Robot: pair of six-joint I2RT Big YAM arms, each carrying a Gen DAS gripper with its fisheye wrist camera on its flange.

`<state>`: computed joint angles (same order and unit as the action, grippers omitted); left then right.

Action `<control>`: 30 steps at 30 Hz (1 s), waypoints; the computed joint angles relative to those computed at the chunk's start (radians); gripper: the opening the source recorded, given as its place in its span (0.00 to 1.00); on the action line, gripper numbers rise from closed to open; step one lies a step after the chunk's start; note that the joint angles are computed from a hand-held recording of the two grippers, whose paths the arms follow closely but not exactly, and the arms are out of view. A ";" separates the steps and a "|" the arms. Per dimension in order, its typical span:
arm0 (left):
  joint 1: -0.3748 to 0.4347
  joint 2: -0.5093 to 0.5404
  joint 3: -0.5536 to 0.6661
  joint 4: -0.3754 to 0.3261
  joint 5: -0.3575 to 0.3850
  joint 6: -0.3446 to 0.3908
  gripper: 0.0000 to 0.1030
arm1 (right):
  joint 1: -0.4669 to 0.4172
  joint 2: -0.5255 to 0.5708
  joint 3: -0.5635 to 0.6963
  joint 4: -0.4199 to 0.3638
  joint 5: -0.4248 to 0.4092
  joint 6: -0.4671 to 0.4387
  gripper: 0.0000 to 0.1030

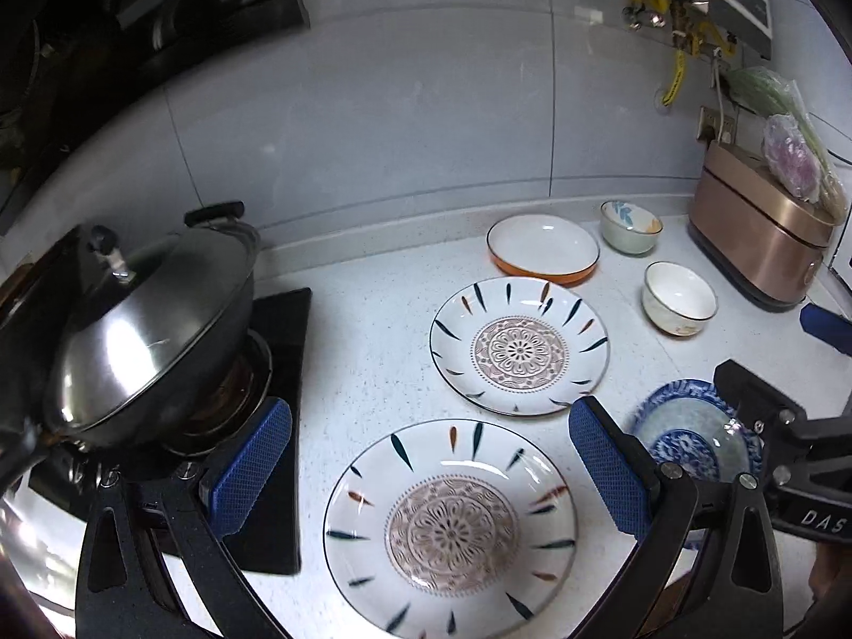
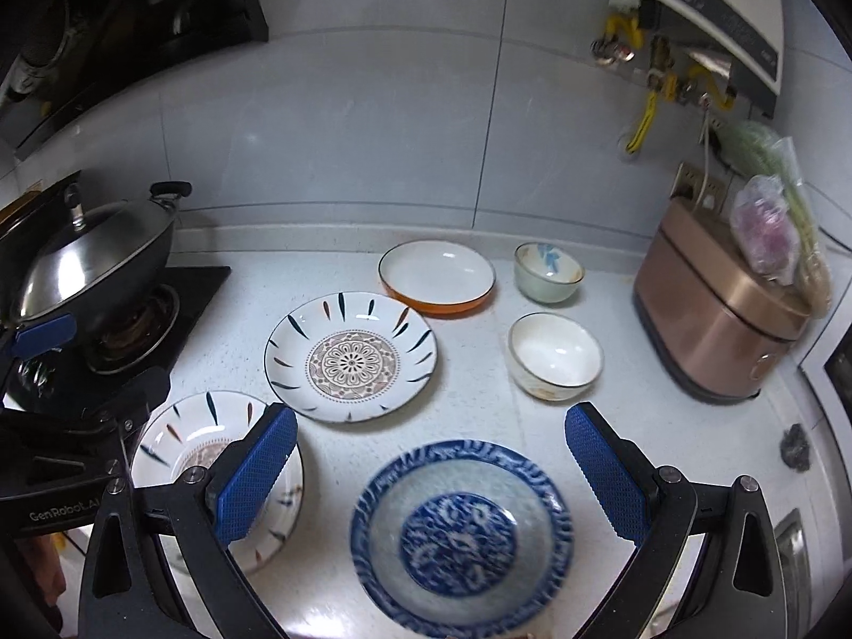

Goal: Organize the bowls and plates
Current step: 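Move both grippers toward the smaller mandala-patterned plate's rim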

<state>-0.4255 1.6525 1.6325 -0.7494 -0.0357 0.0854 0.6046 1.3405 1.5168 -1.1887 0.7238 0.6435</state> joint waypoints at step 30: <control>0.006 0.768 1.061 -0.702 -0.025 -0.142 0.99 | -0.478 0.439 0.244 0.153 -0.736 -0.430 1.00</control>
<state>-0.4194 2.4207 2.6937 -1.4518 -0.0607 -0.0565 0.1271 1.7799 1.7608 -1.0358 -0.0118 0.2136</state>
